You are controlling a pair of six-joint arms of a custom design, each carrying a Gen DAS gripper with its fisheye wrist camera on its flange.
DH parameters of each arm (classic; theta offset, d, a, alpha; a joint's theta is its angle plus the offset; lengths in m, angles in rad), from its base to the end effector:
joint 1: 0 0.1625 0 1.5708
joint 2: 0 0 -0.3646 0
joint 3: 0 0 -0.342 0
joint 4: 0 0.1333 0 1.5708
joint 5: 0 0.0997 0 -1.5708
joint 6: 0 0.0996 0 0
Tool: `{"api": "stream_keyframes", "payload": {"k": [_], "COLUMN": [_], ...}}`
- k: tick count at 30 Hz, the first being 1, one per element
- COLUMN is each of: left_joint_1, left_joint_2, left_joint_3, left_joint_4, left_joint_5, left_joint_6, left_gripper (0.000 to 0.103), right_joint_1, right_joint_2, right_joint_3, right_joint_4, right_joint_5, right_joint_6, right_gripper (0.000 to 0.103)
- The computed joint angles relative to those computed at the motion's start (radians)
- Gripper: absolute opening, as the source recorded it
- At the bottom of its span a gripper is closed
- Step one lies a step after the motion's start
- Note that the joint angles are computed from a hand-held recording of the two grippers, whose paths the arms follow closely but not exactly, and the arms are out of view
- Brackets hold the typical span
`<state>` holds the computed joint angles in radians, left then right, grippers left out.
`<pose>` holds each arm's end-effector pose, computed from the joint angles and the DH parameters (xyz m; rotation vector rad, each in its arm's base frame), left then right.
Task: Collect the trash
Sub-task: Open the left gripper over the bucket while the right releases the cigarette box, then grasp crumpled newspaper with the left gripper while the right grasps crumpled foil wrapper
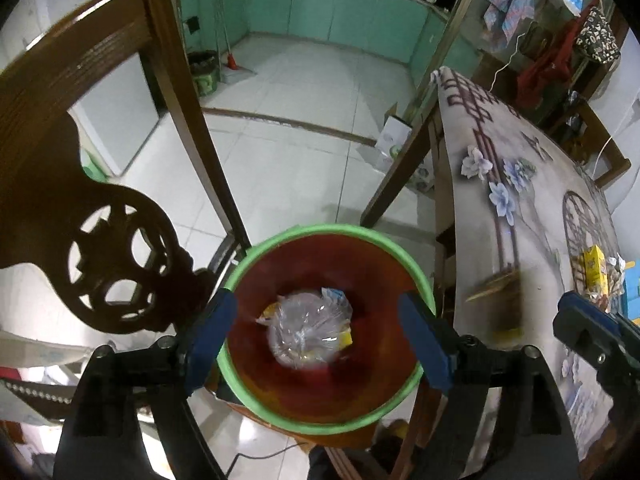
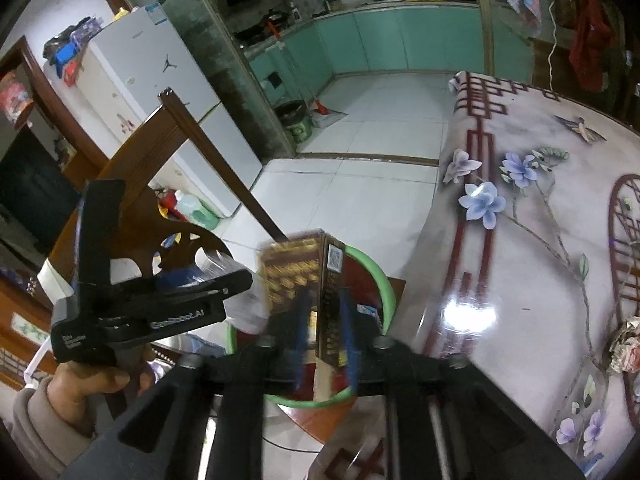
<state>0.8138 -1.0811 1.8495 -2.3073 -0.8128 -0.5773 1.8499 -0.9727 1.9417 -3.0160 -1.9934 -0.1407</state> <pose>-0.2068 -0.5127 0.1711 0.2369 2.4547 -0.5768 0.2347 -0.4832 0.1469 0.4210 -2.6445 0.6872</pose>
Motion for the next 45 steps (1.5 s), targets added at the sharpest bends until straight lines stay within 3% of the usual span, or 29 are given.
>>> {"api": "stream_keyframes", "payload": {"k": [3, 10, 15, 19, 22, 24, 26, 30, 35, 37, 39, 45], "left_joint_1": [-0.011, -0.064, -0.119, -0.152, -0.178, -0.196, -0.217, -0.258, -0.31, -0.324, -0.334, -0.35], "left_joint_2": [-0.014, -0.048, -0.022, 0.016, 0.049, 0.072, 0.102, 0.174, 0.286, 0.331, 0.385, 0.57], "left_joint_3": [0.005, 0.037, 0.043, 0.036, 0.026, 0.017, 0.004, -0.042, -0.128, -0.164, -0.212, -0.393], "left_joint_4": [0.007, -0.003, -0.021, -0.039, -0.043, -0.042, -0.039, -0.027, 0.01, 0.014, 0.016, 0.037], "left_joint_5": [0.015, 0.013, -0.021, -0.062, -0.097, -0.113, -0.122, -0.136, -0.15, -0.155, -0.164, -0.181], "left_joint_6": [-0.015, -0.042, -0.004, 0.013, 0.013, 0.011, 0.003, -0.041, -0.081, -0.09, -0.103, -0.094], "left_gripper": [0.084, 0.084, 0.084, 0.084, 0.084, 0.084, 0.084, 0.084, 0.084, 0.084, 0.084, 0.084], "right_joint_1": [0.003, 0.009, -0.014, -0.035, -0.071, -0.118, -0.177, -0.309, -0.462, -0.493, -0.525, -0.567], "right_joint_2": [0.0, -0.053, -0.178, -0.308, -0.429, -0.521, -0.599, -0.653, -0.65, -0.653, -0.68, -0.823], "right_joint_3": [0.016, 0.047, 0.137, 0.224, 0.271, 0.276, 0.269, 0.24, 0.209, 0.209, 0.215, 0.245], "right_joint_4": [-0.054, -0.047, -0.073, -0.082, -0.045, 0.045, 0.134, 0.21, 0.279, 0.295, 0.308, 0.372], "right_joint_5": [0.012, 0.009, -0.019, -0.109, -0.177, -0.19, -0.214, -0.259, -0.2, -0.166, -0.099, 0.047], "right_joint_6": [-0.012, -0.011, 0.053, 0.065, 0.044, 0.022, -0.028, -0.164, -0.27, -0.277, -0.304, -0.366], "right_gripper": [0.038, 0.038, 0.041, 0.041, 0.043, 0.066, 0.066, 0.066, 0.066, 0.046, 0.037, 0.036]}}
